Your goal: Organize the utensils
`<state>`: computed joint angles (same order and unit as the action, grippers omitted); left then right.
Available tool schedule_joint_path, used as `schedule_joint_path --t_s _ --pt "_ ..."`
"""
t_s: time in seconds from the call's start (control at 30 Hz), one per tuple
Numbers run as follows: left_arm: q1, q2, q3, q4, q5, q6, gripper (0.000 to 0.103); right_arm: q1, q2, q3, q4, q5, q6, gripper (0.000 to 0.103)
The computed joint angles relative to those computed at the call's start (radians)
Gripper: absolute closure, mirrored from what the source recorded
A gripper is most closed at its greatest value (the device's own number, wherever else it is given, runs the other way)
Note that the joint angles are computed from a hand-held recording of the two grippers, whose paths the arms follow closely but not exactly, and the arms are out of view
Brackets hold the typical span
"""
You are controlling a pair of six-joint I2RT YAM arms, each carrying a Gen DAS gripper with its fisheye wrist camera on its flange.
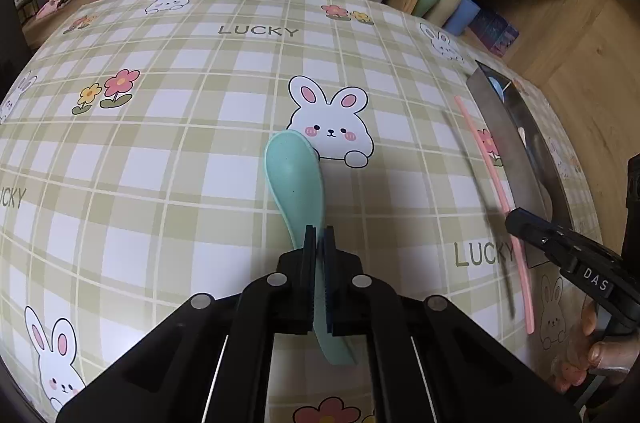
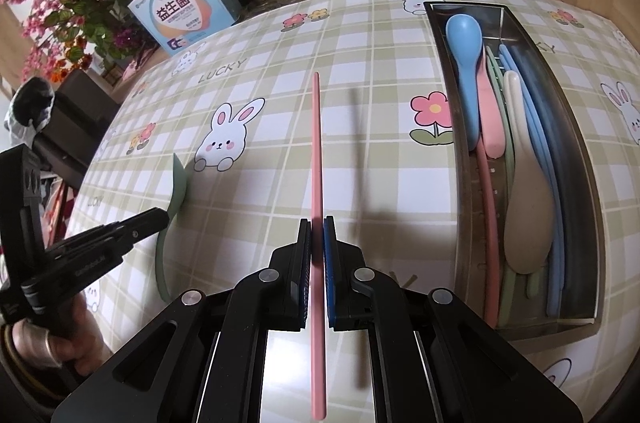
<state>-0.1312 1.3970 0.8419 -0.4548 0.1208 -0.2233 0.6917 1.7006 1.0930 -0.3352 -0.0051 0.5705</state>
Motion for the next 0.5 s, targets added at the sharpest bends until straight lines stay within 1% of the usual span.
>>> schedule_joint_path --t_s 0.03,0.1,0.2,0.43,0.47,0.5 --pt "0.000 0.006 0.005 -0.009 -0.005 -0.001 0.092 -0.001 0.000 -0.001 0.000 -0.001 0.001 0.097" --pt "0.008 0.007 0.001 -0.013 -0.003 -0.005 0.085 -0.002 -0.001 -0.006 0.005 -0.001 0.003 0.097" --pt "0.015 0.015 -0.007 -0.017 0.000 -0.004 0.084 0.000 -0.003 -0.010 0.005 -0.002 0.002 0.097" --pt "0.017 0.020 -0.020 -0.009 0.005 -0.003 0.085 -0.001 0.001 -0.010 0.005 -0.005 0.005 0.097" --pt "0.017 0.021 -0.020 -0.010 0.005 -0.003 0.095 -0.002 0.002 -0.010 0.006 -0.007 0.005 0.097" --pt "0.018 0.023 -0.020 -0.010 0.010 -0.002 0.097 -0.002 0.002 -0.010 0.006 -0.007 0.006 0.097"
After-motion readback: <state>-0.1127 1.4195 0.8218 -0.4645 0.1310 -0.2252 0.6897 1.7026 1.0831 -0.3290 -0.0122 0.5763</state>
